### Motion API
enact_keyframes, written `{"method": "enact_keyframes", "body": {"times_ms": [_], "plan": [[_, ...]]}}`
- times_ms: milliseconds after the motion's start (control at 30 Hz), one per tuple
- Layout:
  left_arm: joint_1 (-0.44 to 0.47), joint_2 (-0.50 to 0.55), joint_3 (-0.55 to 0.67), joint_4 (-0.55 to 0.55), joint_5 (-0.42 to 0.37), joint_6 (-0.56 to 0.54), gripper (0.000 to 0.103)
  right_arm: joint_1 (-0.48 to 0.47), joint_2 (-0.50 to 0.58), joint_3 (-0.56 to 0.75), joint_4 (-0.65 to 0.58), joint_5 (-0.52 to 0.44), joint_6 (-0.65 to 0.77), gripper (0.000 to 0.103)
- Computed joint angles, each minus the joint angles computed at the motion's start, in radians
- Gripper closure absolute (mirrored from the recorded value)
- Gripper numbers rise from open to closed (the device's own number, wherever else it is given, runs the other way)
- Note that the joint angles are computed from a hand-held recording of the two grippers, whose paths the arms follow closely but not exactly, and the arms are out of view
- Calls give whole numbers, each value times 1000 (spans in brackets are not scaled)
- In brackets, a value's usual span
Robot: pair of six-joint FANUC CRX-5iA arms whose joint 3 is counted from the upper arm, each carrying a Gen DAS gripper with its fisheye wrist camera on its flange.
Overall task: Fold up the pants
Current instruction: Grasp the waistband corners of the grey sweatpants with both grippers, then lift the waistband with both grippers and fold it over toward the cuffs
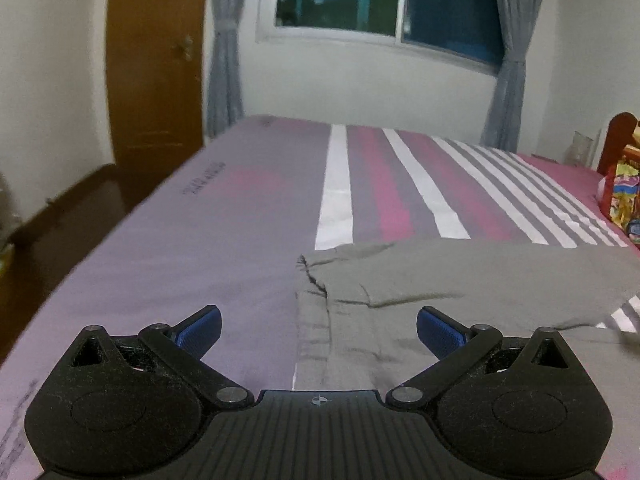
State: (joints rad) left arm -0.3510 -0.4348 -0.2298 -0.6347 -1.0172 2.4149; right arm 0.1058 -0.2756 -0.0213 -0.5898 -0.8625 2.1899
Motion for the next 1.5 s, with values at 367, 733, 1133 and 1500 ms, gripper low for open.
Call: {"method": "enact_keyframes", "body": {"times_ms": [367, 733, 1133, 1500], "plan": [[324, 322, 65, 314, 256, -432, 18, 117, 386, 235, -6, 29, 193, 32], [459, 464, 25, 626, 382, -725, 0, 163, 681, 528, 159, -166, 267, 26], [349, 442, 77, 433, 384, -545, 85, 136, 682, 558, 157, -254, 328, 95], [212, -35, -177, 322, 468, -494, 85, -72, 233, 252, -104, -285, 688, 100]]}}
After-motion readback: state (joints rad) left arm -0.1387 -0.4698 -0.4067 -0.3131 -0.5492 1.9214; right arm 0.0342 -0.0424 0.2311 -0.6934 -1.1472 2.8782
